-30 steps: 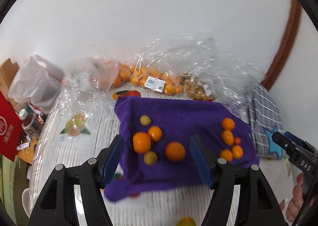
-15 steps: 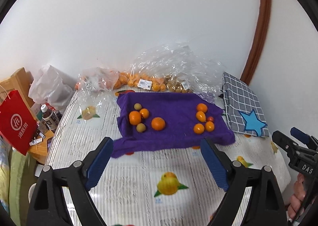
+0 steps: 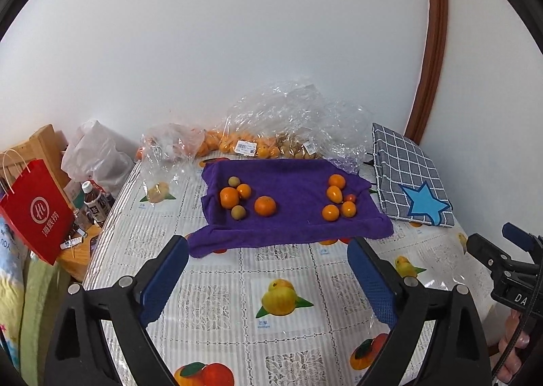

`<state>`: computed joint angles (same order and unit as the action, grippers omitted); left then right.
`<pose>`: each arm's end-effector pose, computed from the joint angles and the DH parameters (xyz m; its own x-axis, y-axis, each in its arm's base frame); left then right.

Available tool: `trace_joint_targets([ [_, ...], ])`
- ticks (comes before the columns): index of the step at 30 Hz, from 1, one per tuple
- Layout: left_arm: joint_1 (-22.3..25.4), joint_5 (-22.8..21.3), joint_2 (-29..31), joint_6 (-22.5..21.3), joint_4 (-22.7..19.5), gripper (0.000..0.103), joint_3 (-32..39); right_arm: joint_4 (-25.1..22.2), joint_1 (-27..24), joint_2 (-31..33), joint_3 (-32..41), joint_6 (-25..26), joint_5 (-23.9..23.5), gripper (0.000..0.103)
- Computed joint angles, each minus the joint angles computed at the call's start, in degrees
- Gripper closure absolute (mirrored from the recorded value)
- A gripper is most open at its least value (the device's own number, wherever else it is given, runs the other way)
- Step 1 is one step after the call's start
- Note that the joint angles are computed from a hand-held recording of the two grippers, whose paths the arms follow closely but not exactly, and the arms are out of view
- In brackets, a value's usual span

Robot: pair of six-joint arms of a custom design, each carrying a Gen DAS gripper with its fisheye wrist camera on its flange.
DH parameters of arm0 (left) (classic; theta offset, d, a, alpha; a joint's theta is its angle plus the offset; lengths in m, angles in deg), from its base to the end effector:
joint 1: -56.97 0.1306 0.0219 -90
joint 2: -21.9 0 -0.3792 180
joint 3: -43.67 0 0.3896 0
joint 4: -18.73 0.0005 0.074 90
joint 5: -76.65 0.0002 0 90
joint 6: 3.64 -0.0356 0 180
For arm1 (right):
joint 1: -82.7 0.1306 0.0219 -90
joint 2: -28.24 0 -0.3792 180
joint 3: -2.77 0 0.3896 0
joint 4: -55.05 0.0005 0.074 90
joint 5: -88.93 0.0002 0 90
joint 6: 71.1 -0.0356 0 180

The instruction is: Organize fruits

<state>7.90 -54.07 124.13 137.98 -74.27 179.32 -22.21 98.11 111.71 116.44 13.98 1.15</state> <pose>0.3306 -0.3465 0.6286 -0.6300 -0.1804 -0.7554 -0.2217 0.9739 -0.0476 0.3765 0.1018 0.6230 -0.7237 -0.1106 -0.6812 -0.1787 0.9834 0.0302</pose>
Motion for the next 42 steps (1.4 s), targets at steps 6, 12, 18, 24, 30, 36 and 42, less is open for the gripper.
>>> trace_joint_targets([
  [6, -0.4, 0.0, 0.2, 0.6, -0.7, 0.008, 0.5, -0.1, -0.7, -0.6, -0.3, -0.4, -0.2, 0.002],
  [12, -0.5, 0.1, 0.2, 0.9, -0.8, 0.008, 0.4, -0.2, -1.0, -1.0, -0.4, -0.4, -0.1, 0.002],
  [18, -0.4, -0.1, 0.2, 1.5, -1.4, 0.008, 0.5, -0.2, -1.1, -1.1, -0.4, -0.5, -0.2, 0.002],
  [24, -0.4, -0.2, 0.2, 1.6, -1.5, 0.007, 0.6, -0.3, -1.2, -1.3, -0.6, -0.6, -0.3, 0.002],
  [30, -0.4, -0.2, 0.0, 1.7, -1.6, 0.007, 0.5, -0.4, -1.4, -1.5, -0.8, -0.8, -0.4, 0.002],
  [36, -0.5, -0.4, 0.0, 2.6, -2.3, 0.007, 0.4, -0.2, -1.5, -1.6, -0.8, -0.9, -0.6, 0.002],
  [42, -0.6, -0.6, -0.3, 2.5, -2.0, 0.007, 0.0, -0.3, -1.3, -1.5, -0.7, -1.0, -0.8, 0.002],
])
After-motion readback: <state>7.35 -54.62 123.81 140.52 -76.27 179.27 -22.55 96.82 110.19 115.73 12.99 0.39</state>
